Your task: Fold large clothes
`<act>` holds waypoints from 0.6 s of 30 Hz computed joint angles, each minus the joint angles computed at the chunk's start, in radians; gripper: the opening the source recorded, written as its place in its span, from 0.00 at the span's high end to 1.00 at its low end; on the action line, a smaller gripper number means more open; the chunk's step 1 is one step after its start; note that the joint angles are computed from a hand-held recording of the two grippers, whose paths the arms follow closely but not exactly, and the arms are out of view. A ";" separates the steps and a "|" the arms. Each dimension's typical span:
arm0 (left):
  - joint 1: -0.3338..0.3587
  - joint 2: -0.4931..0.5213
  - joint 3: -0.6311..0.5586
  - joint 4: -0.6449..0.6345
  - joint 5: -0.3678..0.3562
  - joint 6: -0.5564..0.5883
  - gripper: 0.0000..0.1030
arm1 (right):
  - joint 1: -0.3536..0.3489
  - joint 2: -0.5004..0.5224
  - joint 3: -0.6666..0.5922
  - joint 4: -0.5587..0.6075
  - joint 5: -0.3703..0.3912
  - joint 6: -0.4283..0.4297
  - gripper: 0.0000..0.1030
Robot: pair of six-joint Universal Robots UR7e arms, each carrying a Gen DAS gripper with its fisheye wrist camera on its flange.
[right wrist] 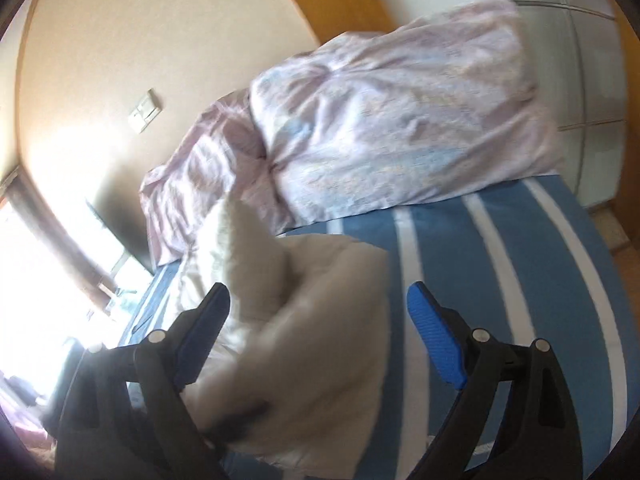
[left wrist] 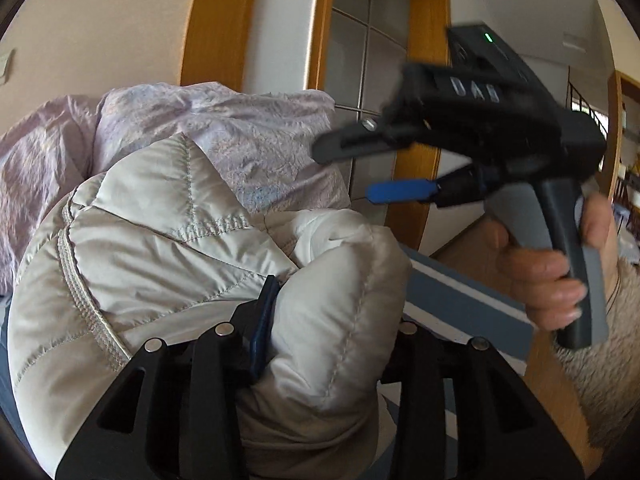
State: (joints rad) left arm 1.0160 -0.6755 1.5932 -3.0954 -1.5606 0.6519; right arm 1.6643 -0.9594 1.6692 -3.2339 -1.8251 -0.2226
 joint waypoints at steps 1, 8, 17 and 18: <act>-0.003 0.009 0.001 -0.003 0.008 0.026 0.62 | 0.004 0.003 -0.015 0.036 0.010 -0.002 0.12; -0.016 0.062 0.000 -0.023 0.069 0.170 0.61 | 0.011 0.076 -0.156 0.249 -0.021 -0.012 0.14; -0.033 0.027 0.072 -0.027 0.129 0.295 0.56 | -0.033 0.128 -0.235 0.378 0.008 0.061 0.79; -0.027 -0.012 0.083 0.028 0.111 0.279 0.55 | -0.035 0.129 -0.228 0.358 0.001 0.060 0.80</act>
